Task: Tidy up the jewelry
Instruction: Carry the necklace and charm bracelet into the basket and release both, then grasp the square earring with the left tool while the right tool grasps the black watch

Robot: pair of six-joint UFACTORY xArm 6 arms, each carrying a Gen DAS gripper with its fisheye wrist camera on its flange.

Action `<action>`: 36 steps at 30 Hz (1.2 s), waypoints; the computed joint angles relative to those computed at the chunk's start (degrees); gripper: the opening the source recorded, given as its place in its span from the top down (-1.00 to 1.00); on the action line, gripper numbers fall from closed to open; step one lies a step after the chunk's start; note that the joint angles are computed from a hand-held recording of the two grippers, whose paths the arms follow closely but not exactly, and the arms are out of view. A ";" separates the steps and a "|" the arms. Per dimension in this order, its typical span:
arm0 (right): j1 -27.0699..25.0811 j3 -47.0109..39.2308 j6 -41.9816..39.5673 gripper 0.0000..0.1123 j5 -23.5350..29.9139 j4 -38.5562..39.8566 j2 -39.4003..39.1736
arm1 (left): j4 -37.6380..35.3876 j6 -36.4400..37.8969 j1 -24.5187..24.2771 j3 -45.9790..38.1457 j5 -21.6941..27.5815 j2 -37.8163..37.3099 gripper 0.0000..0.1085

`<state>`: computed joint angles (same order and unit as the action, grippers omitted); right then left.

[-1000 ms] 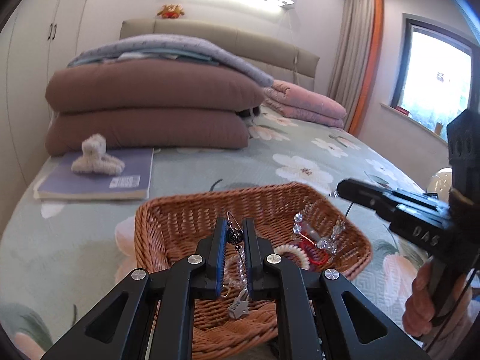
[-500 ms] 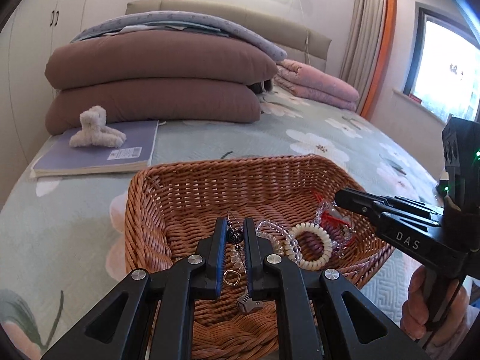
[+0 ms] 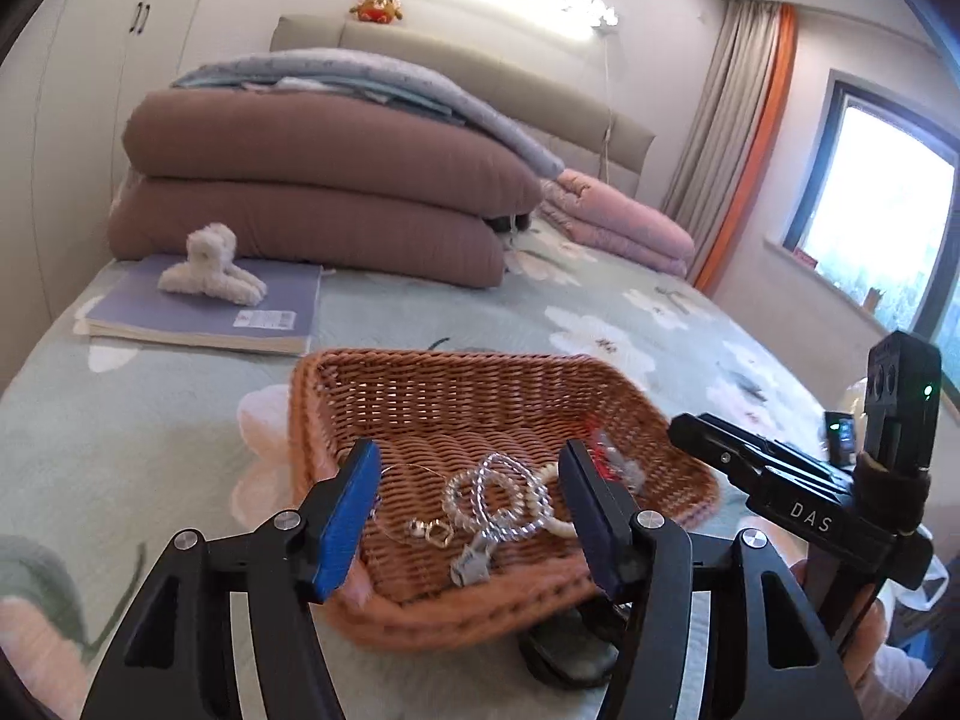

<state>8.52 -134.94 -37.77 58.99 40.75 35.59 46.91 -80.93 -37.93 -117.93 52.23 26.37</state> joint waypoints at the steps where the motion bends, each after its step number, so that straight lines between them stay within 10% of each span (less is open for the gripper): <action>1: -0.24 4.19 -1.20 0.10 -1.26 1.19 -2.91 | 1.35 -1.37 -0.80 1.93 0.52 -1.90 -0.17; 18: -2.35 38.00 -9.97 0.09 -4.82 4.04 -28.88 | 9.93 -10.20 -14.69 10.64 17.81 -13.65 -0.15; 23: -2.70 43.00 -7.27 0.09 -5.97 2.45 -31.69 | 5.47 -11.18 -13.33 16.21 12.22 -15.22 -0.12; 27: -2.85 46.85 -2.92 0.09 -7.11 1.45 -33.03 | -5.47 -2.01 -8.19 23.68 -1.84 -15.84 -0.12; 36: 0.88 50.79 8.03 0.09 -13.16 -4.17 -32.39 | -17.41 7.26 -2.79 27.81 -8.14 -13.99 0.06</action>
